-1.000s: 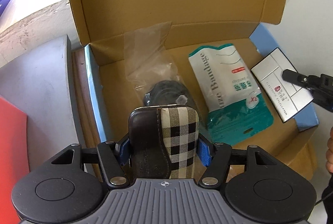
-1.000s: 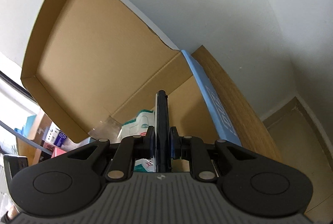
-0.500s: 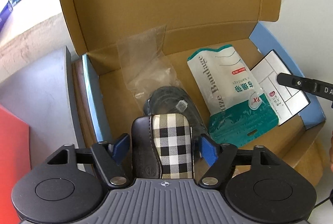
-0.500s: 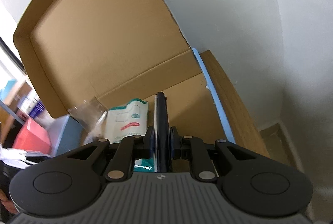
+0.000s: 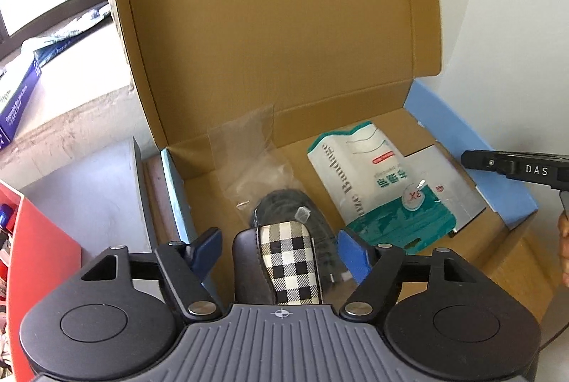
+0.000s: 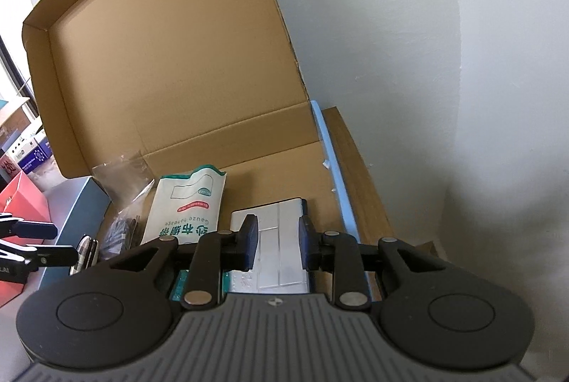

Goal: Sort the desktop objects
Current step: 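Open the right tool to release the calculator beside the gauze pack while the left tool lowers the glasses case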

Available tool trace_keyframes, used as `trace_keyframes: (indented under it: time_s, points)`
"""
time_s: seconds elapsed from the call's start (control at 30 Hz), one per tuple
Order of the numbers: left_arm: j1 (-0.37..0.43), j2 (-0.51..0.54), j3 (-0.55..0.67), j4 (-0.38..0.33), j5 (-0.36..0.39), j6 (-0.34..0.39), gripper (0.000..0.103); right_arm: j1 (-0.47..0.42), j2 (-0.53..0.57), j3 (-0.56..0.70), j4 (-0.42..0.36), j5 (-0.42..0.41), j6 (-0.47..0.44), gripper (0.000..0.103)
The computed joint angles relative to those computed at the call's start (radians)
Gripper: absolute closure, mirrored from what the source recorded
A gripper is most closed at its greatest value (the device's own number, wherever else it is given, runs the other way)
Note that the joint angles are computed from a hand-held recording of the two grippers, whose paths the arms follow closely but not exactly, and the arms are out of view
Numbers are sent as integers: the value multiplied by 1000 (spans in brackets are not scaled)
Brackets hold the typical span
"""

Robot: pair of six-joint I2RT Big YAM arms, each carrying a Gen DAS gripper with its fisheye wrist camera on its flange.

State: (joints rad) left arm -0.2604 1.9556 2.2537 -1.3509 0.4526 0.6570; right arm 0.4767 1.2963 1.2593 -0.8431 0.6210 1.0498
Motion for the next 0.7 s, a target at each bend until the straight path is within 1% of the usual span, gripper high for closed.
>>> trace_keyframes:
  time_s: [0.07,0.13,0.17,0.2,0.27,0.37,0.43,0.57,0.63,0.7]
  points:
    - [3,-20,-27,20,18,12,41,4,-3,-4,7,1,4,73]
    - [4,-27,-30,13,39,28,47,8,-10,-10,13,0,8,73]
    - [4,-25,-25,0,49,34,48,10,-13,-13,16,0,11,73]
    - [3,-23,-20,-13,58,40,52,11,-17,-17,20,0,15,73]
    - [0,-18,-11,-40,65,54,64,16,-23,-23,27,0,17,73]
    - [-4,-3,9,-87,71,65,70,23,-28,-27,40,-1,11,73]
    - [-7,3,12,-108,70,73,73,32,-35,-29,43,-3,1,73]
    - [-12,18,14,-155,75,75,73,38,-35,-30,63,-14,-13,73]
    - [-16,18,0,-157,67,76,73,40,-35,-31,71,-16,-16,73]
    - [-17,12,-23,-135,55,69,73,41,-35,-33,79,-19,-19,73]
